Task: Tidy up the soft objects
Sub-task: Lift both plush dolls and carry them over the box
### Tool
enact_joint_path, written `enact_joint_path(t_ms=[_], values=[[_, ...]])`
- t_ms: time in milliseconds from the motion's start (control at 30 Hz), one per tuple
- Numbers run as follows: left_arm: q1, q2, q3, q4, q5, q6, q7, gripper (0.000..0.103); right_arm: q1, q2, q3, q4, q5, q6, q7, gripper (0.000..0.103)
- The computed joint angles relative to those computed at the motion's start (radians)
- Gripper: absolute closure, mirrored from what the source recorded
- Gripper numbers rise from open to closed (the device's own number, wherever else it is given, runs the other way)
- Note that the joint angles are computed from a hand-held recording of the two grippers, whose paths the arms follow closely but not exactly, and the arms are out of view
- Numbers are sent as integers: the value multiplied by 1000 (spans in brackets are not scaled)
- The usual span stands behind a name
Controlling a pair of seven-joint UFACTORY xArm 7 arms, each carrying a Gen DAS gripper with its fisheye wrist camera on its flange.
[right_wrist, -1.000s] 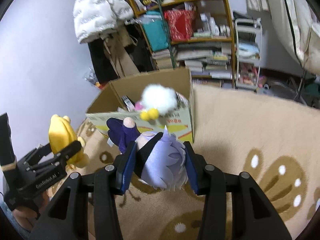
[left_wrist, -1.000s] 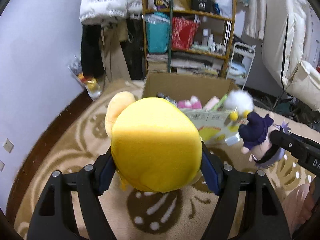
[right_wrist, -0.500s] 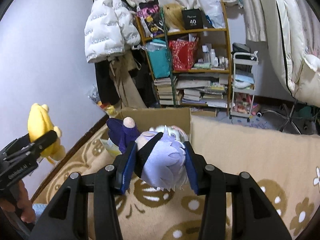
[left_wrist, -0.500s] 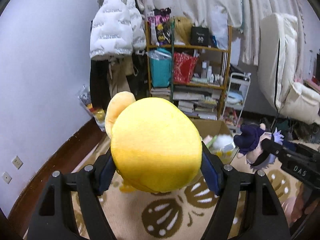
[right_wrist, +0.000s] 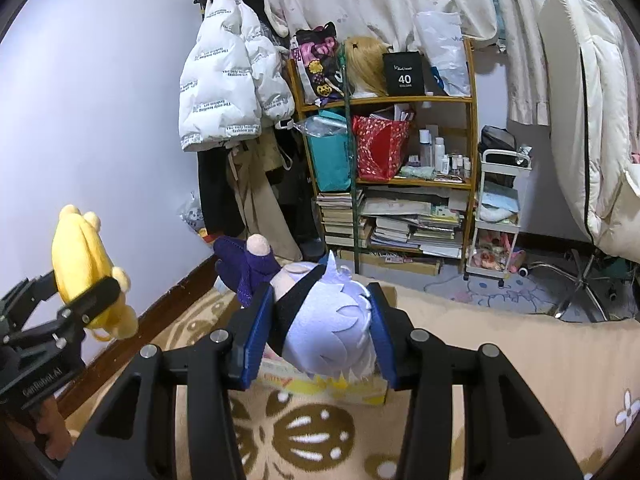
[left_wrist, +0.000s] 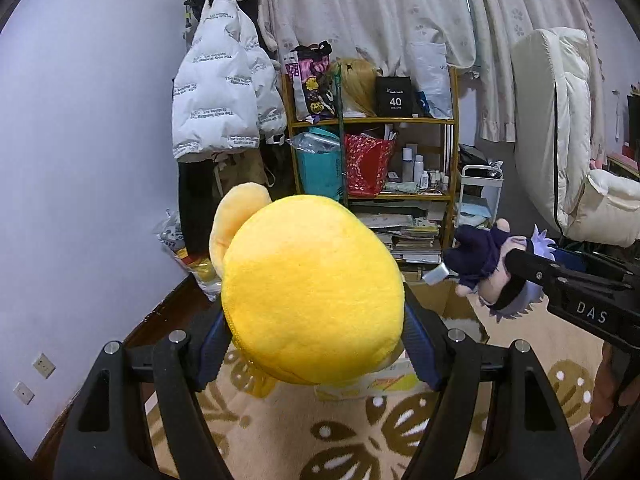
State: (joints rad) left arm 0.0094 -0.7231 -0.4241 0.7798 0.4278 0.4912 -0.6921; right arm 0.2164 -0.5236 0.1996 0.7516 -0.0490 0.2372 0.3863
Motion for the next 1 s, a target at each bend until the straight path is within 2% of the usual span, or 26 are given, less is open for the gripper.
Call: enact_joint_path(t_ms=[300,600,833,1000], values=[[58,165,-4,90,60,-70,-19,28,-25,135,6,92,-32,-28,4,54],[52,296,25,122,120,-106,-89,28,-13,232,-18,128,-37,-26,-4,54],[-3,416,80,151,175,-128,-123,28,2,288,-36,136,-15,-18,-11,53],[-68,466,130,162,167,-116,-113,28,28,309,-54,132,25,0,-46,53]])
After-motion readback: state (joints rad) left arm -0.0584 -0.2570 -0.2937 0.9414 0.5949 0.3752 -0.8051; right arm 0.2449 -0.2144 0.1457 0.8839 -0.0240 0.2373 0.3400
